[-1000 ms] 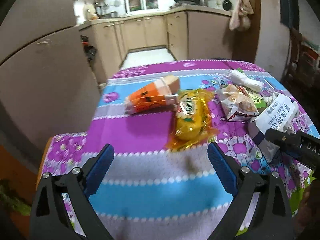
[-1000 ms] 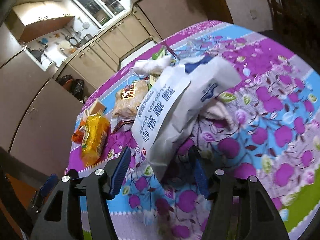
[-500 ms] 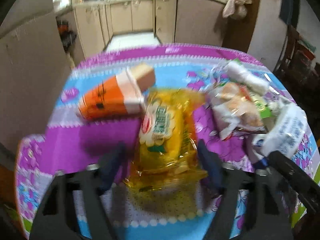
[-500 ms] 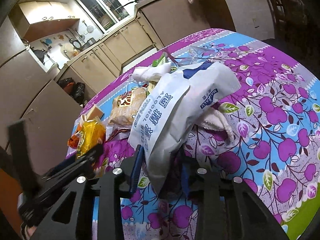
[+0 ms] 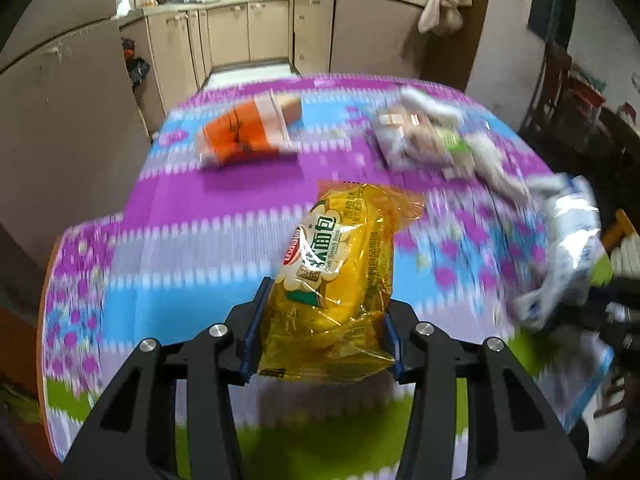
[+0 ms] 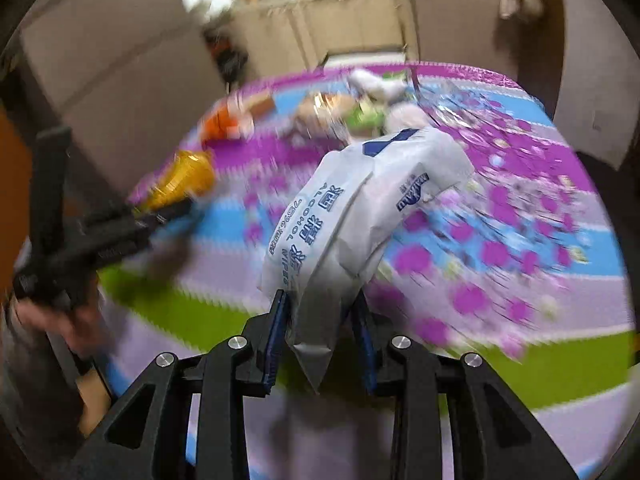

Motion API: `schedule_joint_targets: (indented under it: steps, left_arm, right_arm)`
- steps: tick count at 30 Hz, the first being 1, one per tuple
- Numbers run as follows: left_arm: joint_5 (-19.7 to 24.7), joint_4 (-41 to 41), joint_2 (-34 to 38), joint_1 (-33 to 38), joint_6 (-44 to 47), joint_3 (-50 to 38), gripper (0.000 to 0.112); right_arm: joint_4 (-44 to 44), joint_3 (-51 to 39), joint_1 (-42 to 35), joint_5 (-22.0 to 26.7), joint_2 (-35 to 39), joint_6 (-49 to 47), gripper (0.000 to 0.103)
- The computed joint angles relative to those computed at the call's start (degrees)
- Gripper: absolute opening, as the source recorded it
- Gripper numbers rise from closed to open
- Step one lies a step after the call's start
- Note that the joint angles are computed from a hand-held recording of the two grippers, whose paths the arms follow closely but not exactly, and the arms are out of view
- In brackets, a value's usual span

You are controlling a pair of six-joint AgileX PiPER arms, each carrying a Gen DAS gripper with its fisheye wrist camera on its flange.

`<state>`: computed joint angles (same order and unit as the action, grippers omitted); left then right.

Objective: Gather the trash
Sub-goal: 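Grasp the yellow bread bag with the left tool while the right tool grasps the white alcohol wipes pack, then lift and carry the bread bag and wipes pack over the white bucket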

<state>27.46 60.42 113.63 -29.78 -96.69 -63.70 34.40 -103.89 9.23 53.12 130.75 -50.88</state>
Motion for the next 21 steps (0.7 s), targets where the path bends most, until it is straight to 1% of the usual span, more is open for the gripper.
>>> schedule_joint_targets:
  steps: [2, 3, 4, 5, 6, 7, 9, 11, 12, 14, 15, 16, 18, 19, 20, 21]
  left_arm:
    - [-0.8, 0.3, 0.4, -0.4, -1.6, 1.0, 0.046]
    - [0.0, 1.6, 1.0, -1.0, -3.5, 1.0, 0.047]
    - [0.9, 2.1, 1.0, -1.3, -3.8, 1.0, 0.047]
    - [1.8, 1.6, 1.3, -1.5, -3.4, 0.4, 0.047]
    - [1.8, 1.9, 1.4, -1.5, -3.9, 0.3, 0.048]
    - [2.0, 2.1, 1.3, -1.6, -4.1, 0.4, 0.048]
    - [2.8, 1.8, 1.7, -1.8, -3.2, -0.2, 0.049]
    - [3.6, 2.1, 2.0, -2.3, -3.1, -0.5, 0.049]
    - [4.2, 2.4, 2.2, -2.5, -3.1, -0.6, 0.049]
    - [5.5, 2.9, 2.8, -3.2, -3.7, -1.2, 0.05]
    - [5.8, 3.1, 2.9, -3.3, -4.0, -1.3, 0.05]
    - [5.8, 3.3, 2.8, -3.5, -4.6, -1.1, 0.051]
    - [6.0, 3.4, 2.7, -3.5, -5.1, -0.9, 0.054]
    - [6.1, 3.3, 2.8, -3.4, -5.3, -0.9, 0.055]
    - [6.3, 3.2, 2.8, -3.4, -5.3, -1.0, 0.057]
    - [6.7, 3.3, 3.0, -3.5, -5.4, -1.2, 0.058]
  right_arm:
    - [-5.0, -5.0, -0.8, 4.2, 1.4, 0.4, 0.036]
    - [-6.0, -5.7, -0.9, 4.4, 1.7, 0.4, 0.043]
    - [-7.3, -6.4, -1.1, 3.4, 1.7, 1.9, 0.051]
    - [-7.5, -6.3, -1.5, 1.8, 1.6, 3.2, 0.066]
    - [-6.3, -4.0, -1.8, -0.2, 0.9, 3.3, 0.07]
    - [-5.2, -3.1, -2.2, -0.8, 0.5, 4.4, 0.071]
    - [-2.5, 0.0, -2.6, -2.7, -0.9, 5.6, 0.081]
    - [-2.0, 6.1, -1.8, -9.0, -4.0, 10.3, 0.081]
    - [-1.4, 7.6, -1.3, -11.7, -4.6, 15.4, 0.082]
    - [0.9, 9.4, -0.1, -14.9, -5.2, 25.5, 0.082]
    - [0.3, 10.0, 1.0, -16.7, -5.7, 29.4, 0.082]
    - [-2.6, 11.2, 3.0, -20.5, -6.2, 35.2, 0.082]
    - [-12.8, 13.1, 7.4, -29.1, -6.1, 46.6, 0.082]
    - [-18.3, 12.9, 8.9, -30.9, -5.1, 52.4, 0.082]
    - [-23.7, 12.1, 10.0, -31.2, -4.3, 58.1, 0.082]
    - [-29.4, 12.7, 10.9, -33.4, -3.9, 63.2, 0.081]
